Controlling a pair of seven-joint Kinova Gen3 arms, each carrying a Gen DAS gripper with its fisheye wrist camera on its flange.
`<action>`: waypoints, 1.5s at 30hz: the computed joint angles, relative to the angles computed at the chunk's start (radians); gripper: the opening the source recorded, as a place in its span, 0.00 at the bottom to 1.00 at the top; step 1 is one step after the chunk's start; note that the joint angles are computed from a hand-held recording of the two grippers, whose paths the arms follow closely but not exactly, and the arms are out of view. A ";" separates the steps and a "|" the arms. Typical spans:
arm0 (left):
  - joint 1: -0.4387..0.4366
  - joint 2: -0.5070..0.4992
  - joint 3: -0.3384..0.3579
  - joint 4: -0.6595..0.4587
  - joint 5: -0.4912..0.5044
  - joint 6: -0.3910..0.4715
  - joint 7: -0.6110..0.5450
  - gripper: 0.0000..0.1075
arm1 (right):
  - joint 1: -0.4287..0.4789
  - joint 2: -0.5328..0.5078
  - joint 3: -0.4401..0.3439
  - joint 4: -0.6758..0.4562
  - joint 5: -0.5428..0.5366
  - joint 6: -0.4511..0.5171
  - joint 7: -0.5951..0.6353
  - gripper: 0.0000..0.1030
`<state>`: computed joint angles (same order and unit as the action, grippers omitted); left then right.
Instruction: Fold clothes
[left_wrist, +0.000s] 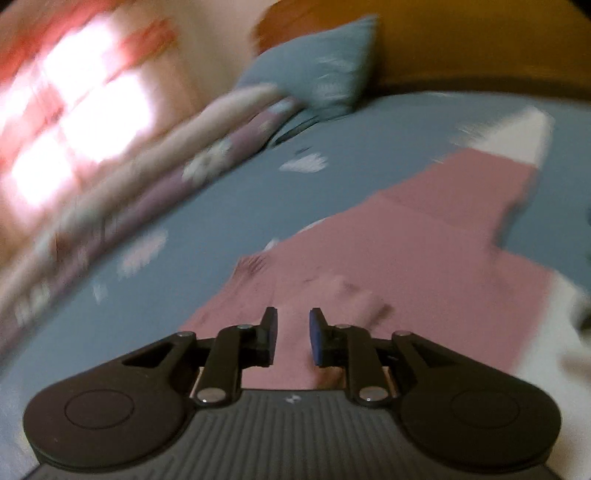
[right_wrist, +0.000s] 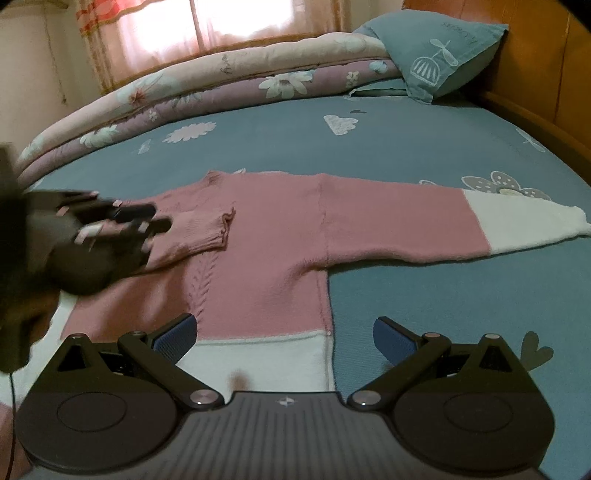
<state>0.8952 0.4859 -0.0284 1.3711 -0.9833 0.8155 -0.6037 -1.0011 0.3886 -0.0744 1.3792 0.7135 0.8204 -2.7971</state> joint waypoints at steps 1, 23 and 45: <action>-0.029 0.014 0.008 -0.027 0.041 0.002 0.016 0.18 | 0.000 0.003 -0.002 -0.003 -0.001 0.004 0.008 1.00; -0.292 -0.124 0.241 0.174 0.156 -0.171 0.226 0.39 | -0.006 0.011 -0.004 -0.019 -0.013 0.001 0.043 1.00; -0.100 -0.457 -0.170 0.650 -0.101 -0.178 1.049 0.39 | -0.014 0.041 0.004 -0.051 -0.042 0.013 0.083 1.00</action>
<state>0.7952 0.0286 -0.1988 2.0209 -1.0841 0.6374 0.4449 -1.0151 0.4292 -0.0704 1.3280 0.6712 0.8336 -2.7138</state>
